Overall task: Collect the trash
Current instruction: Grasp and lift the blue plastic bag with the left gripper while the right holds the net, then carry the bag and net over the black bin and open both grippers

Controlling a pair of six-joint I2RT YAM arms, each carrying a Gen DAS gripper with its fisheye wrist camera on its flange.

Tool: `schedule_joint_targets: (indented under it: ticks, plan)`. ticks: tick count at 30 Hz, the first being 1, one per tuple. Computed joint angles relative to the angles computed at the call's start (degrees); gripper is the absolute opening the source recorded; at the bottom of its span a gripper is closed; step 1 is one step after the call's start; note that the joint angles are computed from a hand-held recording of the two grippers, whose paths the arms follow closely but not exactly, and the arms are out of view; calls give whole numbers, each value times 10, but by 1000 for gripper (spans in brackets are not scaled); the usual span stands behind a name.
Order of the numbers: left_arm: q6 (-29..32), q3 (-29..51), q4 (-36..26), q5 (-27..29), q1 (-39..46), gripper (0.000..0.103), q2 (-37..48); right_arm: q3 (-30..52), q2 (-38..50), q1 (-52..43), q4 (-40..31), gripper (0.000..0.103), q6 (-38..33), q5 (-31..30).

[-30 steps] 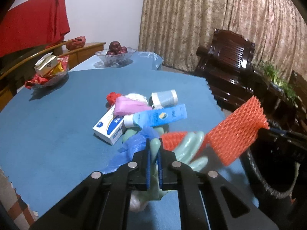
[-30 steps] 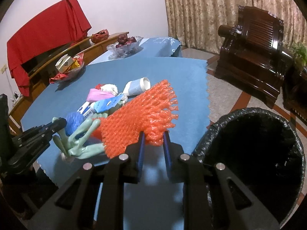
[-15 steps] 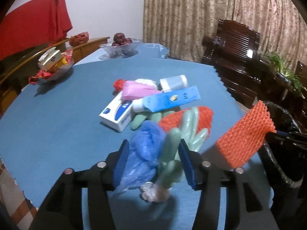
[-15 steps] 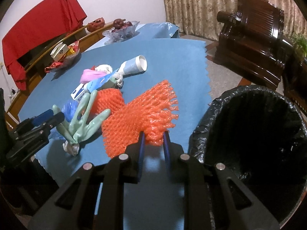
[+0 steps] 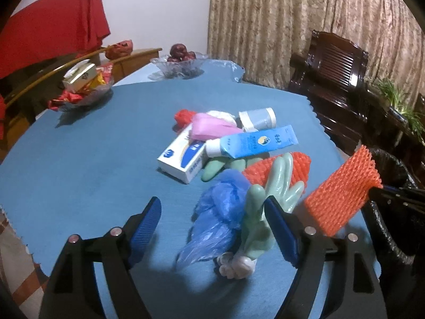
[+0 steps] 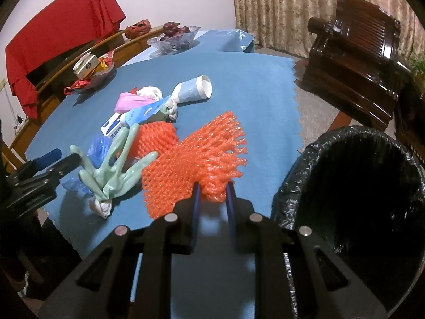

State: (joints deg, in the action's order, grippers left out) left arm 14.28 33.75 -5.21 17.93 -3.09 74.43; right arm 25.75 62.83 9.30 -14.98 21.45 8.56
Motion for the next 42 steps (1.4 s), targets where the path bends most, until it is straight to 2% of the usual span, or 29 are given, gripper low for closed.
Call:
schedule_joint_targets:
  ticks: [4, 6, 11, 16, 18, 20, 22, 23, 27, 35, 42]
  plan:
    - [-5, 2, -8, 14, 20, 79, -18, 3, 1, 14, -8, 18, 5, 8]
    - [-3, 3, -3, 2, 20, 78, -13, 2, -4, 16, -11, 18, 2, 8]
    - [12, 16, 19, -27, 6, 77, 71, 11, 4, 33, -18, 18, 12, 19]
    - [9, 30, 38, -16, -5, 72, 127, 19, 22, 40, -18, 18, 17, 24]
    - [11, 41, 34, -4, -9, 58, 141, 23, 27, 38, -17, 18, 15, 23]
    - [14, 52, 21, 18, -9, 29, 153, 24, 29, 37, -15, 18, 14, 22]
    - [19, 61, 4, 49, -9, 12, 162, 26, 31, 38, -14, 18, 14, 21]
    - [17, 59, 5, 52, -9, 8, 158, 27, 32, 39, -13, 18, 14, 21]
    - [8, 47, 2, 59, -3, 5, 115, 22, 9, 41, -19, 18, 13, 28]
    - [-2, 68, -49, 68, 12, 4, 33, 33, -59, 45, -60, 18, 14, 47]
    - [-29, 75, -94, 77, -58, 4, -50, 41, -163, 37, -147, 18, 18, 76]
